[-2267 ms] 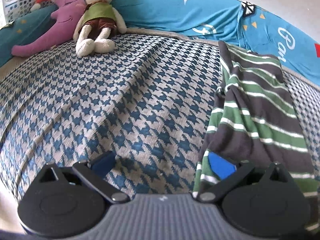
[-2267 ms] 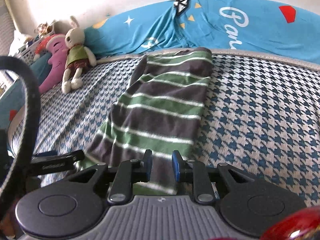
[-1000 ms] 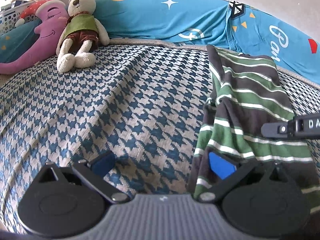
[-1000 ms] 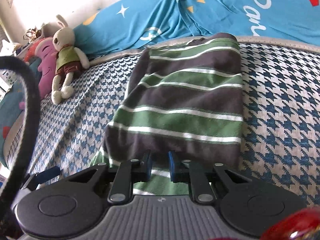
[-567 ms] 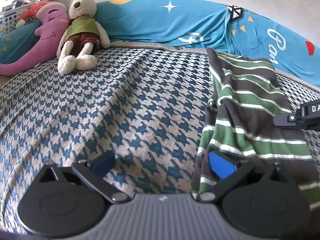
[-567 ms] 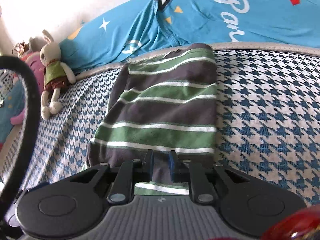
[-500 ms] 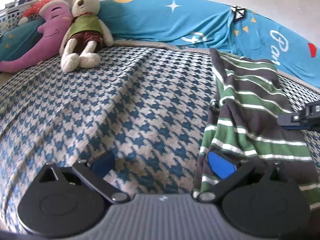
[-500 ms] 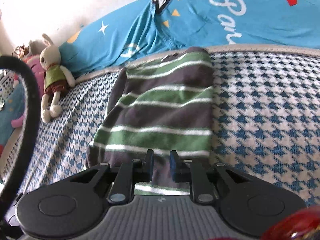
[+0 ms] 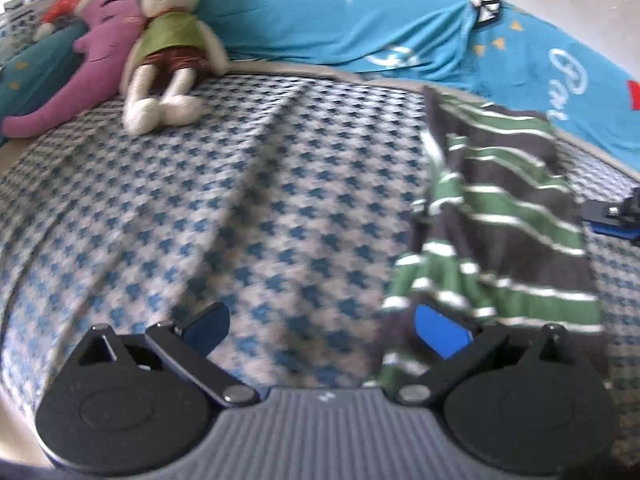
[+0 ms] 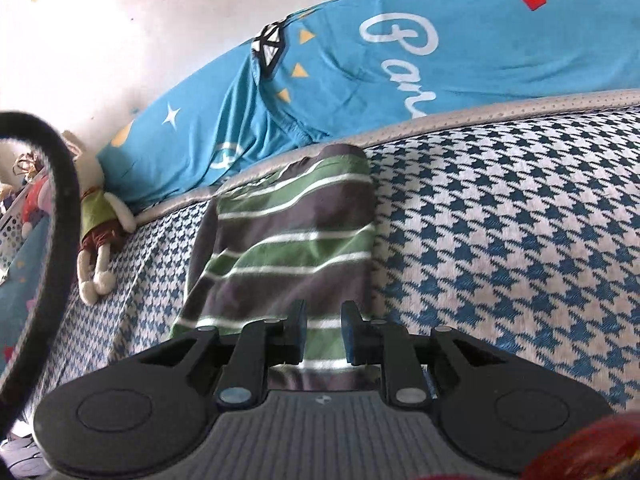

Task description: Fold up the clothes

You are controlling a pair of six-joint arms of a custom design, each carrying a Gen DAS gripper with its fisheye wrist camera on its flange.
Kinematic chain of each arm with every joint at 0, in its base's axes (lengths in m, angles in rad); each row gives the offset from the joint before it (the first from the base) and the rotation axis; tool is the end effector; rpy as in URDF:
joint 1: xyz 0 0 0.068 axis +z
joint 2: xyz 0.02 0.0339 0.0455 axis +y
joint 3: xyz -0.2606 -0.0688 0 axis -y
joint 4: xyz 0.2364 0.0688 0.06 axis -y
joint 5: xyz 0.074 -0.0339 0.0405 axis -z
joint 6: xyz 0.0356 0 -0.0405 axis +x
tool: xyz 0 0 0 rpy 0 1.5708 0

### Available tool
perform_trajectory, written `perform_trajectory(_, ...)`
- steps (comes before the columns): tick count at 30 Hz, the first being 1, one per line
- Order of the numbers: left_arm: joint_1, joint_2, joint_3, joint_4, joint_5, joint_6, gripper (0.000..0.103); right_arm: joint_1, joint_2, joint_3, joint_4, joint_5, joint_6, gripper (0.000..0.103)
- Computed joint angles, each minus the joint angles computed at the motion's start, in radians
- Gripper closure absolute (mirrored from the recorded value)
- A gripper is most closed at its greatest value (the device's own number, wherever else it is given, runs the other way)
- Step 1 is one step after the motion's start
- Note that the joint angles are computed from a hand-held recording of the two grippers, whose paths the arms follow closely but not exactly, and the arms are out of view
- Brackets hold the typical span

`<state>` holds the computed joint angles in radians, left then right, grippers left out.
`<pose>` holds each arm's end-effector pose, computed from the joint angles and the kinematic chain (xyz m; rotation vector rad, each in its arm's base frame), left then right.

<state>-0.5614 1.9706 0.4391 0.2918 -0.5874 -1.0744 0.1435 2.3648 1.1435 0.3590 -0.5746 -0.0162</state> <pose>0.2004 -0.1027 0.0217 -0.7522 2.3728 0.2110 0.4038 0.0779 0.0157 -0.4472 2.3416 0.7546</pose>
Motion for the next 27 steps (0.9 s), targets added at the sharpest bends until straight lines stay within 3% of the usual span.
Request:
perform_trajectory(9, 0.090, 0.042, 0.120, 0.011, 0.081, 0.184, 0.000, 0.011, 0.049, 0.083, -0.022, -0.024, -0.004, 0.084)
perform_trajectory(27, 0.160, 0.119, 0.210, -0.018, 0.162, 0.170, 0.000, 0.078, 0.168, 0.263, -0.039, 0.036, 0.033, 0.084)
